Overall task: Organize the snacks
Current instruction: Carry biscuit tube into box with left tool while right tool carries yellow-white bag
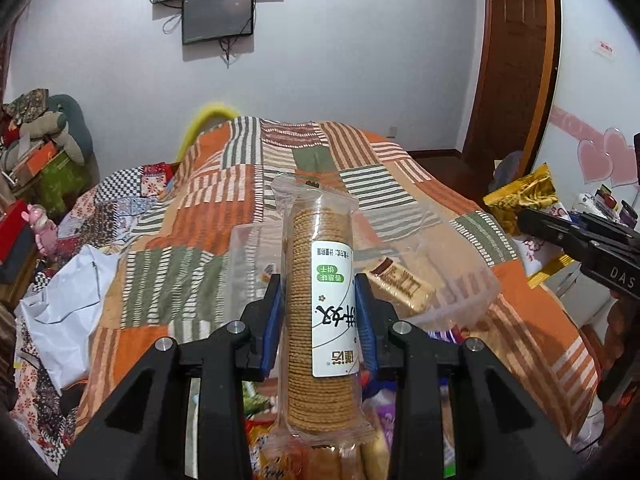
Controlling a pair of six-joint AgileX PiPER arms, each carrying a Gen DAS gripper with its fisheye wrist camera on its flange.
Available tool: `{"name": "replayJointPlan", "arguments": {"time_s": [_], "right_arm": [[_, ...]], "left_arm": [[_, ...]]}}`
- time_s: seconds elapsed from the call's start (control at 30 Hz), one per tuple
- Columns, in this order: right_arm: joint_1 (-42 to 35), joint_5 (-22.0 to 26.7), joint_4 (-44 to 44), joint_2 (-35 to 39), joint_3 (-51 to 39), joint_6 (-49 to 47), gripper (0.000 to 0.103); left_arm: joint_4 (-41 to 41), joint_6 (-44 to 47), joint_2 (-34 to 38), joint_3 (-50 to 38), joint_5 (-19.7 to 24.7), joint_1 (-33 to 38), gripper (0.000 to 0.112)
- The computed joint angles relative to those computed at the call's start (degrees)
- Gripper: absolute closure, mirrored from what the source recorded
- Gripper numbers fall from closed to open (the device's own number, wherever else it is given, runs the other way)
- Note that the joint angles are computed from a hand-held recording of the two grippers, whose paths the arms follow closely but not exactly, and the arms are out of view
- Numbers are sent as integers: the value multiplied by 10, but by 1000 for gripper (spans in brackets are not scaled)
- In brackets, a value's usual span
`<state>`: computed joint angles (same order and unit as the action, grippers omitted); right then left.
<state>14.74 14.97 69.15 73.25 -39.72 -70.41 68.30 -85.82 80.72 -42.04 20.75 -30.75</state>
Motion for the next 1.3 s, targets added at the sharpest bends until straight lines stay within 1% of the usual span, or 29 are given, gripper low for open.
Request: {"name": "replayJointPlan", "arguments": {"time_s": [0.17, 0.3, 0.47, 0.53, 0.6, 0.63, 0.67, 0.77, 0.83, 0.97, 1.07, 1.1, 1.23, 1.3], "right_arm": [[6, -6, 18, 29, -20, -19, 75], [10, -8, 15, 55, -36, -18, 75], [14, -8, -8, 90, -58, -1, 75], [18, -8, -25, 104, -68, 14, 75], [19, -6, -45, 120, -81, 34, 75], [19, -4, -55, 128, -87, 42, 75], [20, -2, -68, 136, -93, 52, 75], [26, -7, -112, 154, -104, 92, 75], [26, -4, -131, 166, -112, 107, 75], [26, 2, -170, 188, -126, 139, 75], [32, 2, -207, 199, -135, 173, 75], [32, 5, -208, 202, -136, 172, 75], [33, 9, -224, 206, -141, 190, 74], [30, 16, -227, 208, -144, 193, 74]], "left_arm": [[-41, 53, 60, -50, -13, 17, 79], [-117, 135, 98, -84, -39, 43, 79], [-201, 226, 146, -136, -44, 59, 79], [-224, 248, 163, -155, -41, 63, 79], [-274, 291, 182, -176, -45, 75, 79], [-307, 320, 189, -185, -47, 81, 79], [-360, 369, 200, -197, -50, 91, 79], [-449, 451, 226, -224, -44, 105, 79], [-474, 473, 238, -235, -40, 108, 79], [-483, 484, 261, -253, -31, 110, 79], [-544, 545, 273, -261, -25, 114, 79], [-559, 560, 275, -262, -23, 115, 79], [-570, 574, 282, -266, -13, 110, 79], [-606, 618, 288, -270, -7, 113, 79]]}}
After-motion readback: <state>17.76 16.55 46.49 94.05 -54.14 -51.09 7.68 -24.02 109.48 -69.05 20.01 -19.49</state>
